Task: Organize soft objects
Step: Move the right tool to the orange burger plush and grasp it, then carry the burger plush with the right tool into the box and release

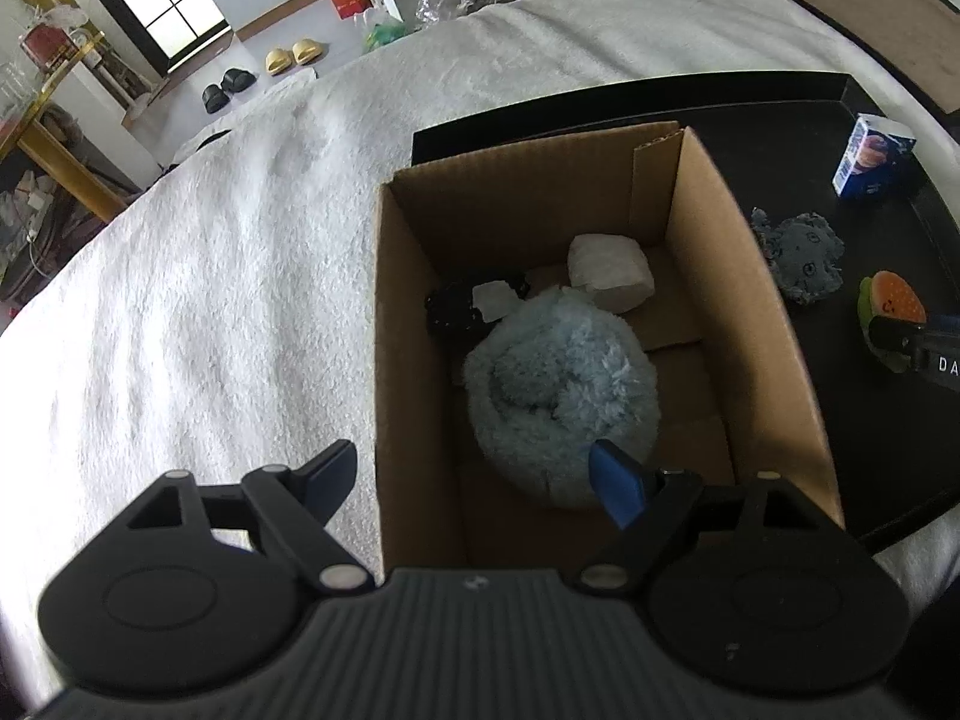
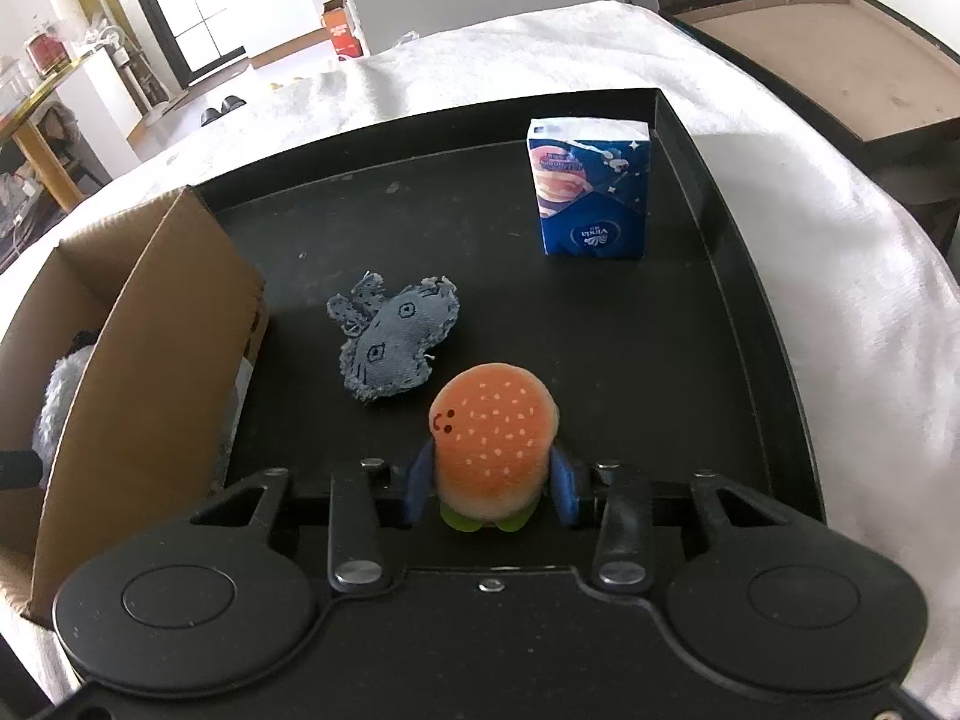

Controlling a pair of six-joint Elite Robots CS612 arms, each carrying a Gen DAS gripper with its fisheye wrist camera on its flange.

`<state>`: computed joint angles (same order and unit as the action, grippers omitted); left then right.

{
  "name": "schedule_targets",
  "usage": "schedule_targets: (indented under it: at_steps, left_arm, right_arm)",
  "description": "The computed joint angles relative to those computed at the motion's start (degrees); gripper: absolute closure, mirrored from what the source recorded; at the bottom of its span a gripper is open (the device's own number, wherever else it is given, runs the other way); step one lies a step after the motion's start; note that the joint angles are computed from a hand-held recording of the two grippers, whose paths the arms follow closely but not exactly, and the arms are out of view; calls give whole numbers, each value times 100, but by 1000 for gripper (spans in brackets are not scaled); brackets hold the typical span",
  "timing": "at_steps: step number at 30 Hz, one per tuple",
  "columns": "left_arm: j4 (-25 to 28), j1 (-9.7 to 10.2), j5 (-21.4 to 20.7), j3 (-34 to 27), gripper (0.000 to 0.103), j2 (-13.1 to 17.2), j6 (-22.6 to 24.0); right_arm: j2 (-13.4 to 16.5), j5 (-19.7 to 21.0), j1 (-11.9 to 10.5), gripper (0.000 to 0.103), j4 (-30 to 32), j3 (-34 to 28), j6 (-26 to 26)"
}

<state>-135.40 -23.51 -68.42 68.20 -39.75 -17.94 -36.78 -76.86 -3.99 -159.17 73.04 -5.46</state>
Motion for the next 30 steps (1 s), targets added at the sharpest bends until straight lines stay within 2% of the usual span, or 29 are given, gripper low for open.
schedule_targets:
  at_steps: [12,16,20,23,30]
  left_arm:
    - [-434,8,-70,188,20,-90,29]
    - [-656,25,-98,314,21,-149,-23]
    - [-785,68,-168,406,23,-188,-136]
    - [-1073,102,-267,528,25,-241,-225]
    - [-1431,137,-363,710,30,-312,-186]
  right_arm:
    - [-192,-22,1,64,-180,161,50]
    - [-276,130,2,64,-152,183,207]
    - [-353,169,46,64,-256,213,162]
    - [-404,171,82,64,-322,235,115]
    - [-495,151,165,64,-455,288,-10]
